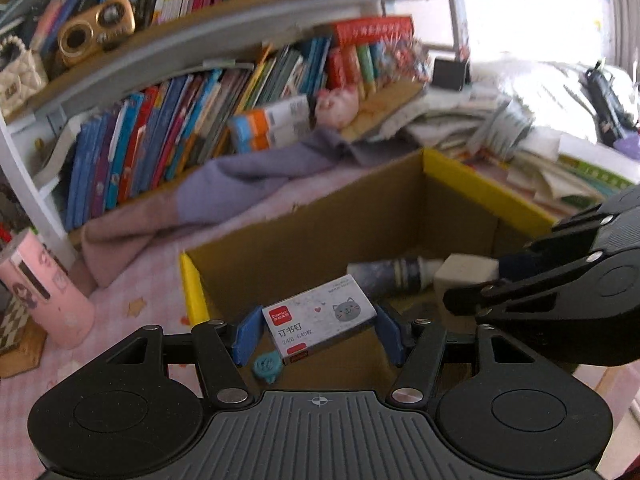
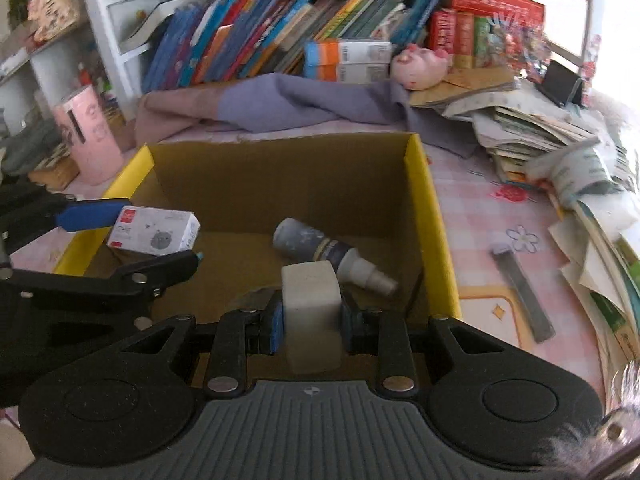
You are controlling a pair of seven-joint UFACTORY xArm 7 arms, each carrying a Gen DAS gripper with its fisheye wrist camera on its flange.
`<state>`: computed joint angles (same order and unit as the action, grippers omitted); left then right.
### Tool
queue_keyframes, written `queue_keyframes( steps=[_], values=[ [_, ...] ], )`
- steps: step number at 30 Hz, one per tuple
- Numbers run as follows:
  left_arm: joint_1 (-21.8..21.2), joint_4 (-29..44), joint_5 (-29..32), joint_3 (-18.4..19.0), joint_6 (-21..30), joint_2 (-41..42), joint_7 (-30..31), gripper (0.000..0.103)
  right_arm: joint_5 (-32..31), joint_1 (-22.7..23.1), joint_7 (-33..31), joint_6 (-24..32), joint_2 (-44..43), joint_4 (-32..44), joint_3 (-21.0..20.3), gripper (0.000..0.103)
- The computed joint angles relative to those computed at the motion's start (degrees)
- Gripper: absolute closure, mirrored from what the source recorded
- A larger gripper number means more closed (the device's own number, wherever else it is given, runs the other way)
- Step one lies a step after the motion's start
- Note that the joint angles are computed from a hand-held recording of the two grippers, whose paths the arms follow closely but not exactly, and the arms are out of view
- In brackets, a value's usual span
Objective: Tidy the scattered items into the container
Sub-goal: 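Open the left tool over the box while the right tool releases the cube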
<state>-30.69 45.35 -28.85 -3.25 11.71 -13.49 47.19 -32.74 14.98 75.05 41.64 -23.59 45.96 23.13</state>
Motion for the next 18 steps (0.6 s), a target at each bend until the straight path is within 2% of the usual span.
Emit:
queue_keyframes(
  steps=[3, 9, 12, 14, 18],
  values=[
    [1.84, 0.09, 3.15, -1.54, 0.92, 0.69, -3.05, 0.042, 0.32, 0.33, -1.87, -1.39, 0.51, -0.21, -0.91, 0.077],
    [3.22, -0.82, 7.52, -2.71, -0.49, 0.44, -6.81, 0.042, 0.28, -0.06, -3.24, -3.52, 1.4, -0.57, -1.5, 0.075],
    [3.73, -1.34, 9.72, -2.92, -1.31, 0.09, -8.65, 0.039, 0.33, -0.3, -3.39, -3.72, 1.71, -0.4, -1.46, 0.074],
    [3.94, -2.29, 10.7, -2.87, -3.22, -0.5, -10.2, 0.032, -0.31, -0.72, -2.13, -3.85, 1.44, -0.45, -1.04, 0.071],
    [-0.16, -3.48, 7.62, 1.44, -4.03, -2.41, -7.58, 0.029, -0.86, -1.09, -0.28, -3.97, 0.78, -0.53, -0.32, 0.064]
  ],
)
